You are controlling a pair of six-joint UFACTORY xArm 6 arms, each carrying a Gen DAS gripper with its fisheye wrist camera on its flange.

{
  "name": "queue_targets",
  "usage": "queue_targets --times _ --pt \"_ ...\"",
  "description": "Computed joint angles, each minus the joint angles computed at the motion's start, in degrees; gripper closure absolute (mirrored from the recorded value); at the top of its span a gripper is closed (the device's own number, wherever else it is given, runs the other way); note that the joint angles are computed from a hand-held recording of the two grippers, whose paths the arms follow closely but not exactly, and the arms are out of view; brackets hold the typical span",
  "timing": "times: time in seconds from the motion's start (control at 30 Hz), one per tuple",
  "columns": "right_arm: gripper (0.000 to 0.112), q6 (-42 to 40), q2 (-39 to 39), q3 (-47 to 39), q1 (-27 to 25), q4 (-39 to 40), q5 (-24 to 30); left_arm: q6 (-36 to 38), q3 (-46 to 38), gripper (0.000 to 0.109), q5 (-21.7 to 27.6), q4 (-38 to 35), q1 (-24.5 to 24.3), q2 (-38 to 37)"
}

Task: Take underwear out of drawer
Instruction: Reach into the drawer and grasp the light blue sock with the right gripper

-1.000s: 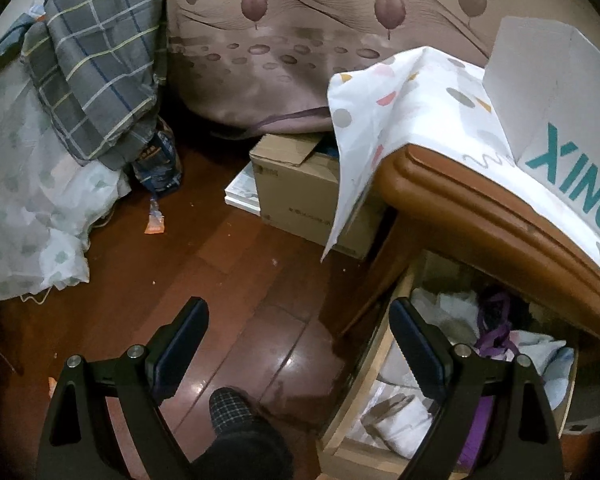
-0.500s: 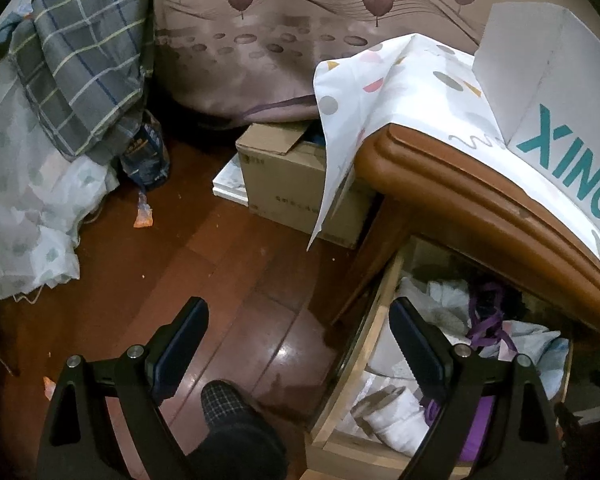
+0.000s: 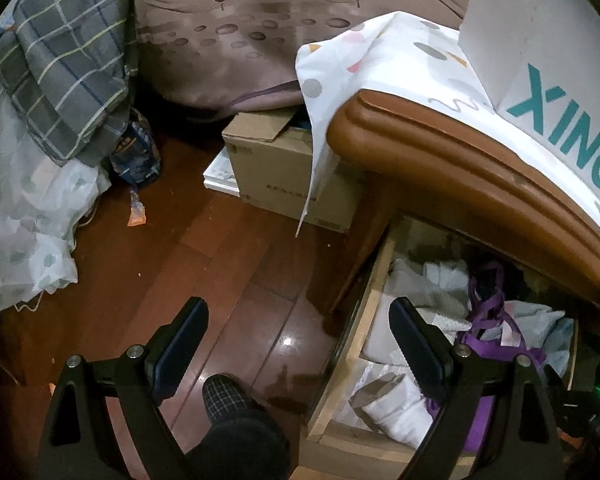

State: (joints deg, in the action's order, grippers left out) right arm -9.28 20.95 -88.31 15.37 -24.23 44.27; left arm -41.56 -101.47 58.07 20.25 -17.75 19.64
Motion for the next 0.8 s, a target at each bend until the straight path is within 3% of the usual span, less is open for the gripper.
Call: queue_targets --times 0.1,0.2,0.47,0.6,0.8 --pt "0.033 -0.7 1.1 0.2 0.6 -2.0 1.5 0.8 0.0 0.019 -0.4 -0.9 -0.1 0.2" --pt "0.033 -1.2 2.0 0.3 0.7 -4.3 -0.5 1.3 0.1 0.019 -0.5 -2.2 0.1 0.3" --pt "0.036 -8.3 8.1 -6.9 0.2 1.9 4.1 4.9 -1.2 0.019 -0.1 -4.2 -0.6 1.7" --pt "0.062 -8.4 7.0 -6.5 -0.2 4.8 6.0 8.4 -1.6 0.019 -1.0 -6.6 -1.4 2.3" --pt "0.070 -6.4 2.6 -2.9 -0.9 8.8 5.0 18.6 -2.0 0.019 -3.1 -16.9 -2.3 3.3"
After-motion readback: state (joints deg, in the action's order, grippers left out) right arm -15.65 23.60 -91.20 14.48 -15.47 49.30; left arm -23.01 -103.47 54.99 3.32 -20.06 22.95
